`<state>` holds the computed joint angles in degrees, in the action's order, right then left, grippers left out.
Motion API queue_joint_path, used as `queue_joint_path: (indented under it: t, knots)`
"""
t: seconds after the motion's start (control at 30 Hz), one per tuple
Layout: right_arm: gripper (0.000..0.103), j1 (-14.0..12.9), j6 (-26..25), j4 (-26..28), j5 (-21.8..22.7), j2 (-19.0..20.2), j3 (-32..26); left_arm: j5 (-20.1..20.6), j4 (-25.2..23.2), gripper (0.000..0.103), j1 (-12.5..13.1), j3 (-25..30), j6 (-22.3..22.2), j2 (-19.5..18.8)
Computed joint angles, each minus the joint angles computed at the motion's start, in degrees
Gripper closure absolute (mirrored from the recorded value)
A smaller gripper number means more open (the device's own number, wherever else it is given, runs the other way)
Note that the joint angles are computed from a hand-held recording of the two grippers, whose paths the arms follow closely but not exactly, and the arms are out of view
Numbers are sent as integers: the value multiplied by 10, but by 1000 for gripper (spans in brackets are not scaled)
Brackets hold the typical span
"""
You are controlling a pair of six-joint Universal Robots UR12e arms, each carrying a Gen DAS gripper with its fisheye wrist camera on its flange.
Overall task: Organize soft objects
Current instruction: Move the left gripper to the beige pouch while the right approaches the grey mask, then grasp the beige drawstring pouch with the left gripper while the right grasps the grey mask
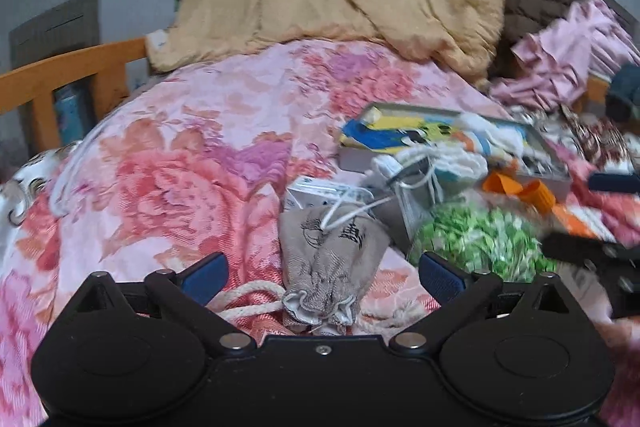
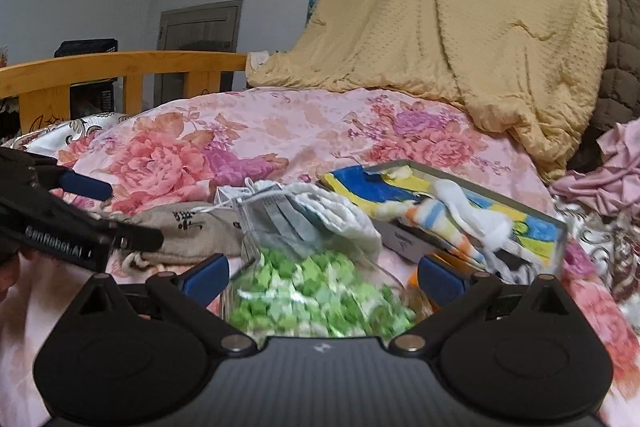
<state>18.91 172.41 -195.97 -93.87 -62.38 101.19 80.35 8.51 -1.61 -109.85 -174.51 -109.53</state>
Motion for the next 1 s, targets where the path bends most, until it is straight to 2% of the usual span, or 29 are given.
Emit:
queue_joint_path:
  t: [0.13,0.3,0.43,0.73,0.83,1.0]
  knots:
    - [4,-1,-16,13,16,18,-27,-18,-19,17,5,7,17,-7]
    - [7,2,-32,37,20,33,-56,-43,-53,32,14,15,2,-12]
    - [10,3,-40,51,29,43,-77,-37,-67,46,13,19,4,-14]
    - [17,5,-85,79,53,64,-115,-19,-51,50,7,17,25,-16]
    - [24,8,-99,99,52,72,-130,-23,-46,52,8,16,27,-17]
    - [28,9,-100,116,53,74,-136,-26,-34,53,8,13,25,-18]
